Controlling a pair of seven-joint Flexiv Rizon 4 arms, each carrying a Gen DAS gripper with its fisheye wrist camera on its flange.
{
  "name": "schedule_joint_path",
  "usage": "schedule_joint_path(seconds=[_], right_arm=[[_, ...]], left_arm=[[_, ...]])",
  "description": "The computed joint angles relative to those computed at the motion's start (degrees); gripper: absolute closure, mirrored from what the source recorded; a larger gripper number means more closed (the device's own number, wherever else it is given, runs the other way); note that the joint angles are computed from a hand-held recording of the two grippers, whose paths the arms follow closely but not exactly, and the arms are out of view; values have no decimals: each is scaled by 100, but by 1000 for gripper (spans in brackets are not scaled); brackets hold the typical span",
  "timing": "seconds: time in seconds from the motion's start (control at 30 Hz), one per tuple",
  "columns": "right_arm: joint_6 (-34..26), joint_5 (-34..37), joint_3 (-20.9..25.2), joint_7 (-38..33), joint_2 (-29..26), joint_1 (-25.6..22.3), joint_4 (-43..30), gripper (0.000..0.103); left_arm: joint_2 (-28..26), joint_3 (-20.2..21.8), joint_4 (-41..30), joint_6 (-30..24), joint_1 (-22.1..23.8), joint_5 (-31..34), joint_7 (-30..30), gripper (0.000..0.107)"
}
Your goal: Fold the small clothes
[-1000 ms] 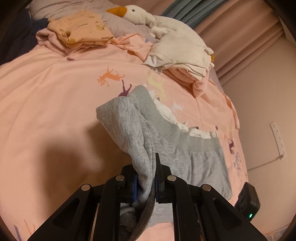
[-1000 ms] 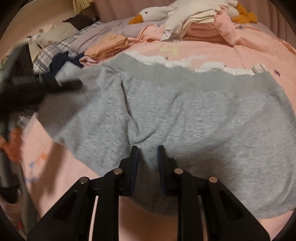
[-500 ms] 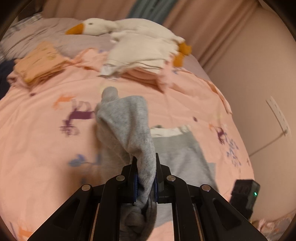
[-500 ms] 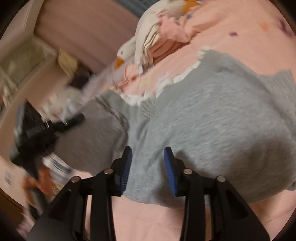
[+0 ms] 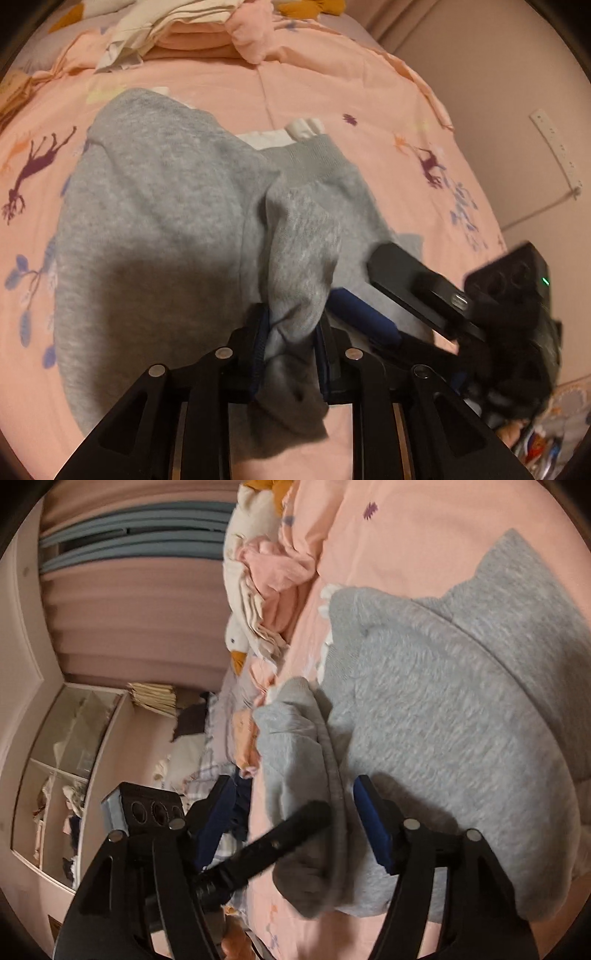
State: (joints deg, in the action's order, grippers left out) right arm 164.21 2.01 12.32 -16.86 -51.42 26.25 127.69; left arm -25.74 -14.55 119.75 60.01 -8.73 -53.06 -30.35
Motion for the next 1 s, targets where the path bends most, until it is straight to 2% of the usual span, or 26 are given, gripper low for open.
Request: schedule_joint_path(seconds=[0.1, 0.27, 0.37, 0.47, 0.53, 0.63, 0.67, 0.7, 0.83, 0.93, 1.0], right_arm=[[-237, -173, -32, 34, 87, -62, 18, 33], [-963, -673, -125, -81, 388, -183, 164, 31], [-1602, -870, -149, -173, 589, -228, 124, 30], [-2171, -1001, -137, -251, 701, -241, -1, 30], [-2610, -1013, -174, -369, 821, -183, -85, 37], [-3207, -638, -389, -755, 1027, 161, -216, 48], [-3311, -535, -444, -890, 1038, 233, -265, 58], [-3327, -477, -445, -985, 1004, 236, -319, 77], [-3680, -686, -301, -1090, 854, -9, -534, 85], [-3859, -420, -487, -1362, 965, 228, -545, 90], [-3852, -3, -773, -1689, 1138, 594, -476, 91]], left_arm=[[290, -31, 231, -321, 198, -341, 469, 64], [816, 313, 744, -411, 243, -1281, 1492, 63], [887, 561, 858, -340, 218, -1601, 1741, 63], [862, 756, 911, -500, 317, -1722, 1697, 63], [831, 852, 940, -667, 424, -1747, 1688, 63], [757, 906, 946, -766, 495, -1726, 1579, 63], [725, 925, 950, -825, 532, -1698, 1515, 63], [703, 917, 960, -835, 538, -1716, 1464, 63], [614, 965, 981, -983, 669, -1648, 1293, 63], [583, 993, 991, -1050, 753, -1587, 1184, 63], [576, 1010, 981, -1099, 802, -1510, 1104, 63]])
